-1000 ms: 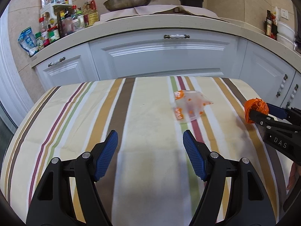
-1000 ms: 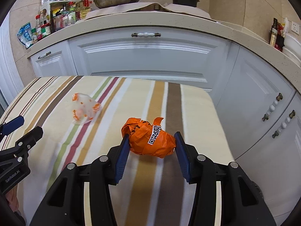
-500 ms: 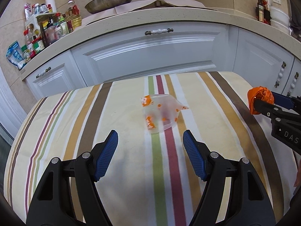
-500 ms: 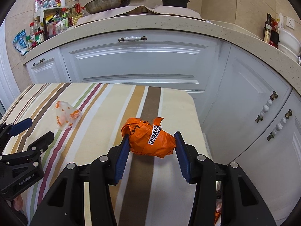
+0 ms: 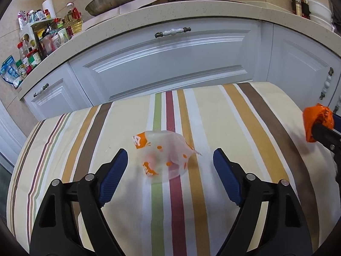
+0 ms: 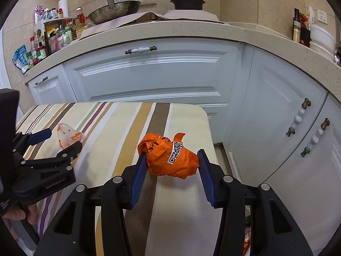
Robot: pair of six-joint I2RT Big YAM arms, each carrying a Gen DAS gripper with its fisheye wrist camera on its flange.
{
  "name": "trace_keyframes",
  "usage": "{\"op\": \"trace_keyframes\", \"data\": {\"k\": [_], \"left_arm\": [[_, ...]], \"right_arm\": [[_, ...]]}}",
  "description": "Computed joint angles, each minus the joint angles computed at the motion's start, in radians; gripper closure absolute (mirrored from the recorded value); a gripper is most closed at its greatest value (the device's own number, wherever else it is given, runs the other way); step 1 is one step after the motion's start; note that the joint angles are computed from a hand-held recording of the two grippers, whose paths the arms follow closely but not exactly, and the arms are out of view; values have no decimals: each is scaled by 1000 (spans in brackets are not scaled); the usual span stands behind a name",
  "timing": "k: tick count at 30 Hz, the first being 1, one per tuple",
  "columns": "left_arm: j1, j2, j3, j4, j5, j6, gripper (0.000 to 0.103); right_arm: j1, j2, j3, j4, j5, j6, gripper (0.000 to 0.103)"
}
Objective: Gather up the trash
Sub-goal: 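Grasp the orange snack bag with the right tool while the left tool grasps the clear packet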
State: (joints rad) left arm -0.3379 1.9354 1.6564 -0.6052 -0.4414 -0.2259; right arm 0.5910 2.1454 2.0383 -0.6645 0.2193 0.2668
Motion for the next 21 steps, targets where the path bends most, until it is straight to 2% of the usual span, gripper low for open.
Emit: {"op": "trace_keyframes", "data": {"k": [3, 7, 9, 10, 12, 17, 21], "left_arm": [[12, 29, 45, -39, 8, -11, 22], [22, 43, 63, -54, 19, -19, 24], [24, 47, 69, -59, 29, -14, 40], [24, 49, 71, -62, 35, -11, 43], [26, 50, 72, -63, 52, -5, 57], [23, 37, 51, -37, 60, 13, 71], [19, 21, 25, -12, 58, 28, 75]], "right_arm": [[-2, -4, -10, 11, -11, 2, 56], [-4, -6, -14, 15, -22, 2, 56], [-5, -5, -13, 15, -27, 1, 56], [-5, -4, -13, 15, -28, 2, 56], [-6, -5, -15, 15, -31, 3, 56], [-6, -7, -20, 17, -30, 3, 56], [-6, -8, -21, 18, -31, 3, 56]]}}
